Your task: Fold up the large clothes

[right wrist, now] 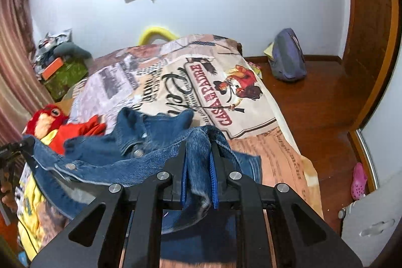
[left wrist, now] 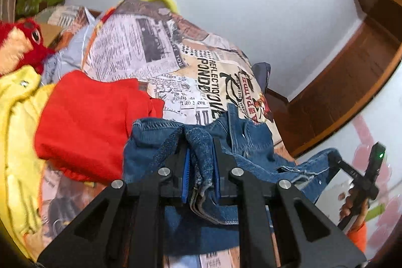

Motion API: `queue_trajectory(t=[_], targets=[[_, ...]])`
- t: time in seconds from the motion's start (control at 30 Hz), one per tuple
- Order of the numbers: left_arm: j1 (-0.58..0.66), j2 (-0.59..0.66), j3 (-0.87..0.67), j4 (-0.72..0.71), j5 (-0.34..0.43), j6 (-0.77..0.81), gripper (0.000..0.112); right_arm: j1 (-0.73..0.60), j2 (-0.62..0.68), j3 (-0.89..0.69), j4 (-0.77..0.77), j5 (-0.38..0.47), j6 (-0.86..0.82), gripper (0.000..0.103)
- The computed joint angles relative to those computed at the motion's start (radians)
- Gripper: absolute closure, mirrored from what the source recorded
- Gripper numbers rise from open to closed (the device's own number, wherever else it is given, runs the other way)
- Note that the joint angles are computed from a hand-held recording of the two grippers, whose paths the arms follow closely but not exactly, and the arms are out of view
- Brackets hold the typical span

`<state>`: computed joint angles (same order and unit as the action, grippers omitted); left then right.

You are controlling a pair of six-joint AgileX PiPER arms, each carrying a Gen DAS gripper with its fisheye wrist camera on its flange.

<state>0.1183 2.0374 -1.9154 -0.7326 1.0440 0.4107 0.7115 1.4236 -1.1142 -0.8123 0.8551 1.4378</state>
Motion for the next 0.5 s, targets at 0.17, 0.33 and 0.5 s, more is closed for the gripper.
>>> queue_trajectory(t=[0.17, 0.33, 0.5], targets=[[-0.043, 0.225, -0.293, 0.104, 0.063, -0.134, 0.097, -0.118, 0.106, -0.012, 0.035, -0.096, -0.043, 0.091], [-0.102, 0.399, -0.511, 0.255, 0.117, -0.214, 0.097, -0.187, 0.208, -0.004, 0.095, -0.157, -0.108, 0.09], [-0.145, 0.404, -0.475, 0.37, 0.081, -0.154, 0.096, -0.176, 0.264, -0.021, 0.098, -0.068, -0.163, 0.078]])
